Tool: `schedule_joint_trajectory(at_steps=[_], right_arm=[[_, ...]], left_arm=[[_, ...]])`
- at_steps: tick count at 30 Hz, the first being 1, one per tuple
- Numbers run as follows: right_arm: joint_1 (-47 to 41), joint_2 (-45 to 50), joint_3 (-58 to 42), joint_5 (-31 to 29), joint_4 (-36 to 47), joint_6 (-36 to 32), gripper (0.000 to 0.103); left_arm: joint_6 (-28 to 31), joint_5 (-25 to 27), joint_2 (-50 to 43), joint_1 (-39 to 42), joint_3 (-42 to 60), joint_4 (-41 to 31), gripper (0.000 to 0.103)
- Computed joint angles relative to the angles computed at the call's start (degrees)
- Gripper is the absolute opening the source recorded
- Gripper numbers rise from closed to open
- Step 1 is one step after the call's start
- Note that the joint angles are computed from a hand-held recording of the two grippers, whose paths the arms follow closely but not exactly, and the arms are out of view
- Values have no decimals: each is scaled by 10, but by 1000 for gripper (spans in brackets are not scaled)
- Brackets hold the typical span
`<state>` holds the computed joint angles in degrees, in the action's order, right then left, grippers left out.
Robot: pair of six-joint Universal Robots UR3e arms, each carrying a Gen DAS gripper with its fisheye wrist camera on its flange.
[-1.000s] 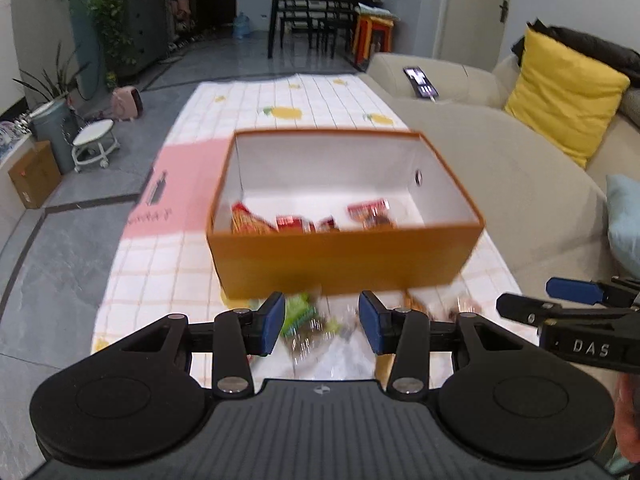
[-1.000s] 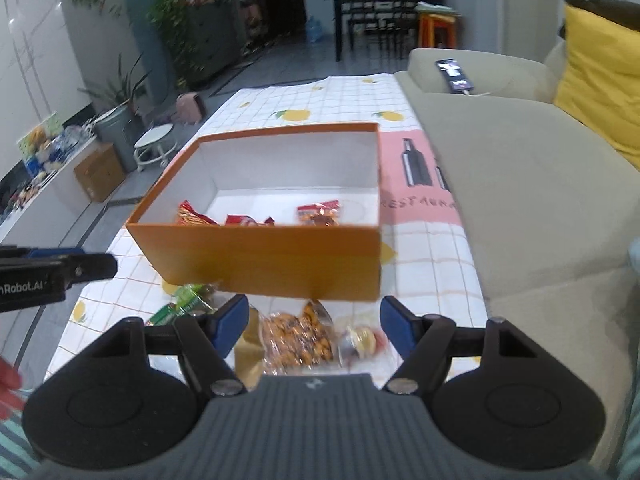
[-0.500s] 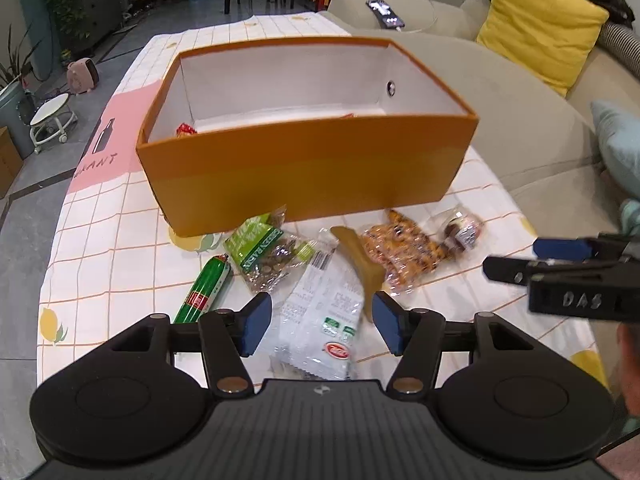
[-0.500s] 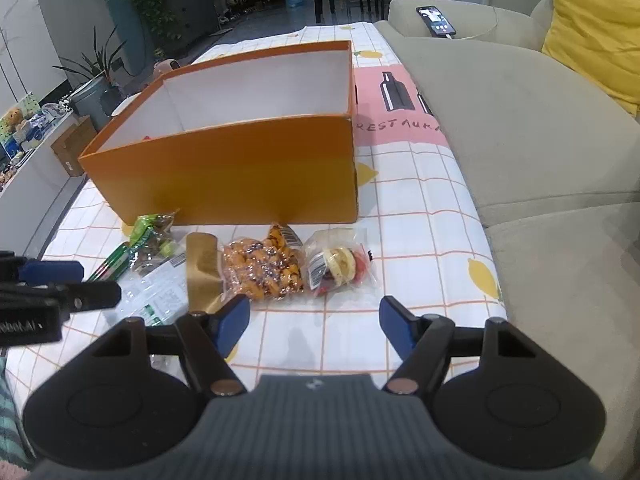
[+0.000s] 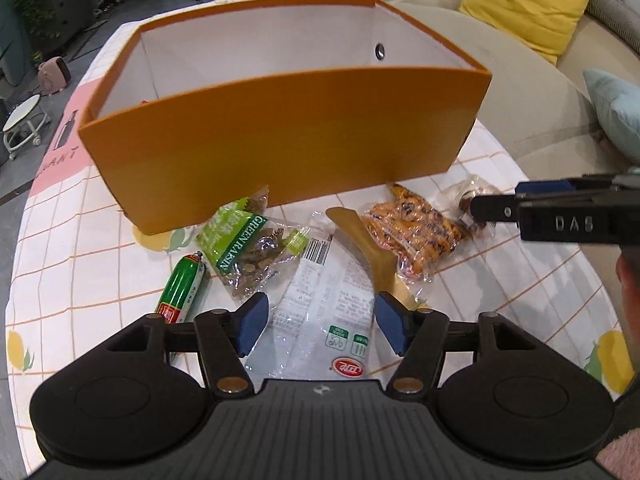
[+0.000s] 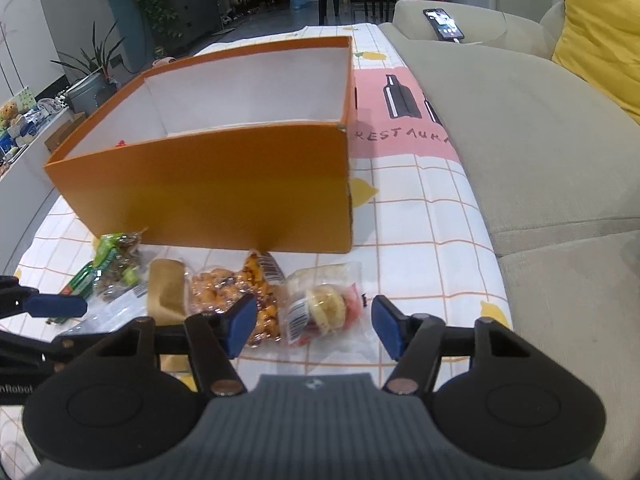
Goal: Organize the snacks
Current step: 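Grasp the white packet with the left gripper while the right gripper grasps the clear round-snack packet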
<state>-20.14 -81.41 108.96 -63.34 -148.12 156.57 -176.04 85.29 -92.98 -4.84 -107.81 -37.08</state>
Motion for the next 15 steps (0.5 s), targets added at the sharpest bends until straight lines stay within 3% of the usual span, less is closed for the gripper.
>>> schedule_joint_trajectory(at_steps=[15], right_arm=[[17,50,-25,-13,-13,-10,55]], left_arm=[[59,28,-68,-27,63,-31,75]])
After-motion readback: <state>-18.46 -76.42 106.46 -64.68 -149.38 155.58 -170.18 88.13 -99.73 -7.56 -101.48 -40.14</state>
